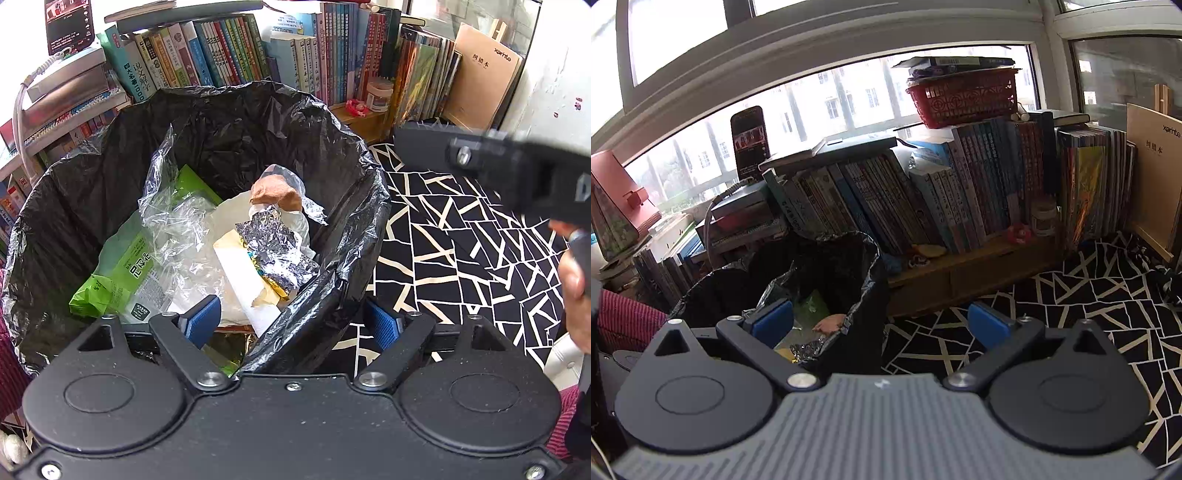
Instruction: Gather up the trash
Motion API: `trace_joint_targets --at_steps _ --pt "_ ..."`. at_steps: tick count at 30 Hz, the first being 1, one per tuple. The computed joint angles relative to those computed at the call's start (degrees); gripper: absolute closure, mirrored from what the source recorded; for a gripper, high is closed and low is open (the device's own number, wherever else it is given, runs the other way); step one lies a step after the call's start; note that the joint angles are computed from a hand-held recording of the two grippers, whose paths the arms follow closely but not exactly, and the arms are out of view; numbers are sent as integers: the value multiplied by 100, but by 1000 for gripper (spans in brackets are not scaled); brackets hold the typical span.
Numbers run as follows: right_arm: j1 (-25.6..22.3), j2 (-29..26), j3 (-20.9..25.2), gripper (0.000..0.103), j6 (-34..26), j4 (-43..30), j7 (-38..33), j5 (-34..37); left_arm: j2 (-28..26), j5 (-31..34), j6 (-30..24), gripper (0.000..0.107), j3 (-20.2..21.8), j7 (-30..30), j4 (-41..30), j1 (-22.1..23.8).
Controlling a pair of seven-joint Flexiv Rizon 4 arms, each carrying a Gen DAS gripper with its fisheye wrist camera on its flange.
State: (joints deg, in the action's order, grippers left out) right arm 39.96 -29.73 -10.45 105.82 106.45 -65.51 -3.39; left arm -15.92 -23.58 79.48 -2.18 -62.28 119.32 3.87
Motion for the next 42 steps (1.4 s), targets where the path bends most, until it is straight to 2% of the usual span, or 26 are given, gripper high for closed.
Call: trace_joint_targets --at_steps 3,6,12,22,42 --pt "119 55 -161 0 -459 21 57 -119 -8 83 -23 22 63 -97 -24 -39" --pt "-213 99 178 0 -746 -6 122 -472 -19 147 -78 14 110 -210 -63 -60" --pt "-375 134 279 0 -1050 -27 384 -1034 -35 338 -144 13 200 -420 -117 -92" --pt "-360 186 149 0 -1076 54 672 -1586 -25 421 -212 7 188 -543 -142 -68" --pt "-327 298 -53 0 -1570 135 1172 -2575 -81 768 -245 5 322 -859 -230 -132"
